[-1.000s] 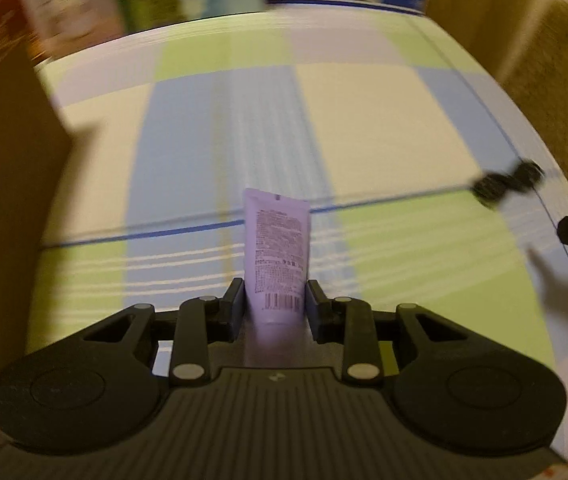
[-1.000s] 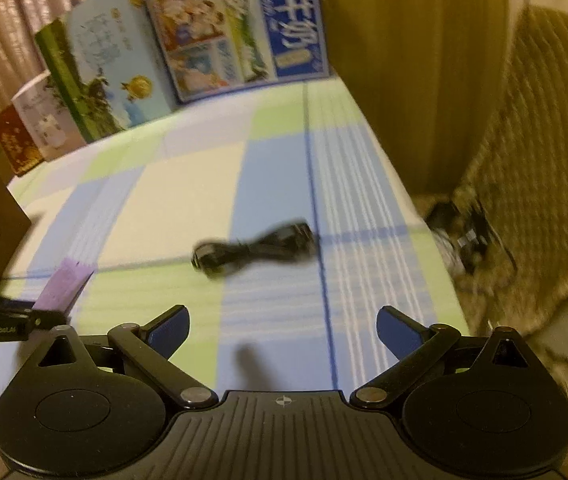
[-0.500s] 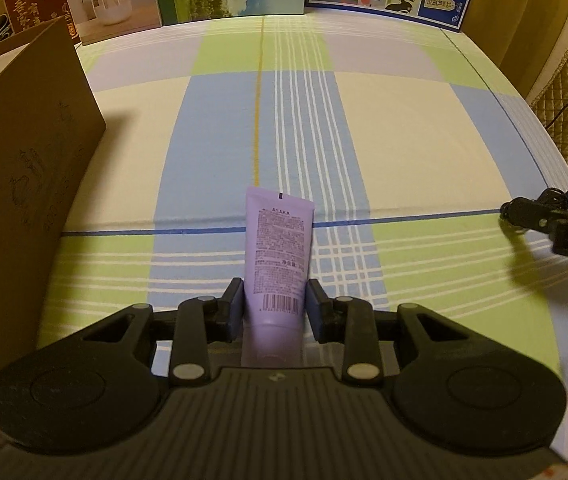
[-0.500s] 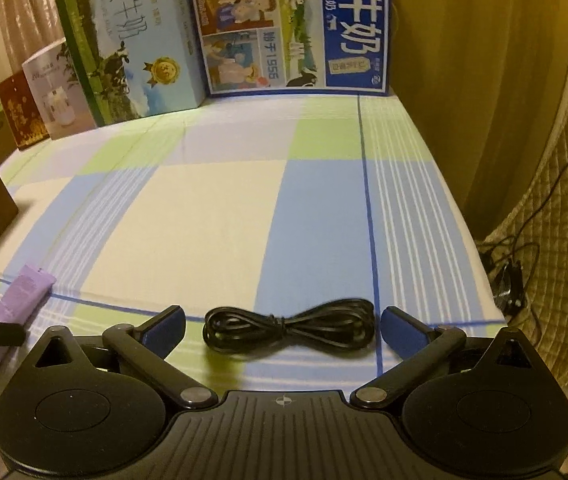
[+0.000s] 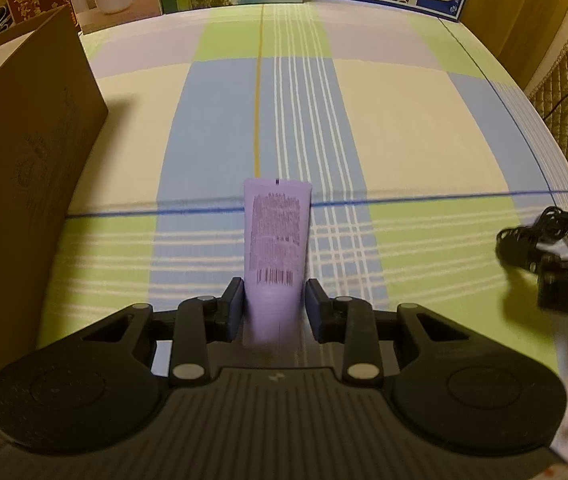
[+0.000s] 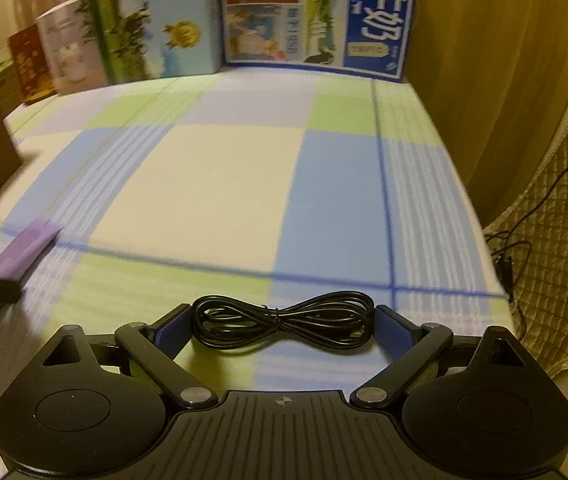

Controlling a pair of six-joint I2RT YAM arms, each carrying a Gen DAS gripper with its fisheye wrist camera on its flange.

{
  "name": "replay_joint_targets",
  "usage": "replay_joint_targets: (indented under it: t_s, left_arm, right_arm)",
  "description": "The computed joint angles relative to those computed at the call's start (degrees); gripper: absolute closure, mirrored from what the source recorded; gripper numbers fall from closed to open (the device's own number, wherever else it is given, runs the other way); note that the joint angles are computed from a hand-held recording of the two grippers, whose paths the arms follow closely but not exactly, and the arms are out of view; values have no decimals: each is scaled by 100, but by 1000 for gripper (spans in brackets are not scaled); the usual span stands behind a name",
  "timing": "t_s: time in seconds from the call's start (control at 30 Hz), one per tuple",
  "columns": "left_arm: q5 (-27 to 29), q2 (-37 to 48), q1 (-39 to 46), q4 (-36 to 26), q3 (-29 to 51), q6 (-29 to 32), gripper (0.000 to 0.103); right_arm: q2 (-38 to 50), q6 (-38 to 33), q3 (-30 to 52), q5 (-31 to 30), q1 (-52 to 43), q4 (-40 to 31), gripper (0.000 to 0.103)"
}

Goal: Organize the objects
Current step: 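Grasp the black cable with the right tool while the left tool holds the tube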

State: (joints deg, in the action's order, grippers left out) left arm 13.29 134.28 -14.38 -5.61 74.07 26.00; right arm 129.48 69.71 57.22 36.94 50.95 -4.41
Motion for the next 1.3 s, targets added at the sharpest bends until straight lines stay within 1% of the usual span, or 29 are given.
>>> replay_joint_targets:
  t_s: [0.27,0.4,0.43,0.5,0.6,0.67,0.7,0.77,0.83,0.87,0.97,1.07,1.23,1.3]
  left_arm:
    - [141,-524,362,128,-849,513,75]
    - [249,-796,688,162,-1274,801,79]
    - [291,-847,755,86,-1314,844,81]
    - [442,-912,841,-77,-1299,903,82]
    - [594,-1061,770,180,-1349,872,80]
    - [596,-993,565,152,-1112,739,72]
    - [563,-931,457,133,-983,699,66]
    - [379,-785,220,205,-748,584,65]
    - [249,-584,52,128,-439,557,57]
    - [174,-466,-17,88,-299,536,56]
    - [-32,-61,-159,-161,199,471,56]
    - [-83,199,-182,-332,515,471,60]
    - [112,344,-115,-494,741,463,74]
    - [151,351,-107,-494,749,515,74]
  right_arm:
    - [147,43,541,-242,748,-309,11]
    - [317,-52,904,-297,1081,-421,11]
    - [371,-60,1007,-295,1148,-478,11]
    - [436,-17,1110,-288,1254,-520,11]
    - [417,109,1080,-274,1251,-571,11]
    - [363,274,990,-249,1172,-634,11]
    - [344,348,923,-214,1126,-616,11]
    - [288,483,819,-157,1019,-671,11]
    - [220,608,690,-143,866,-656,11]
    - [159,701,577,-129,796,-604,11]
    - [31,863,363,-99,629,-532,11]
    - [-38,900,241,-90,519,-518,11]
    - [-84,898,157,-62,505,-489,11]
    - [-52,893,202,-48,522,-540,11]
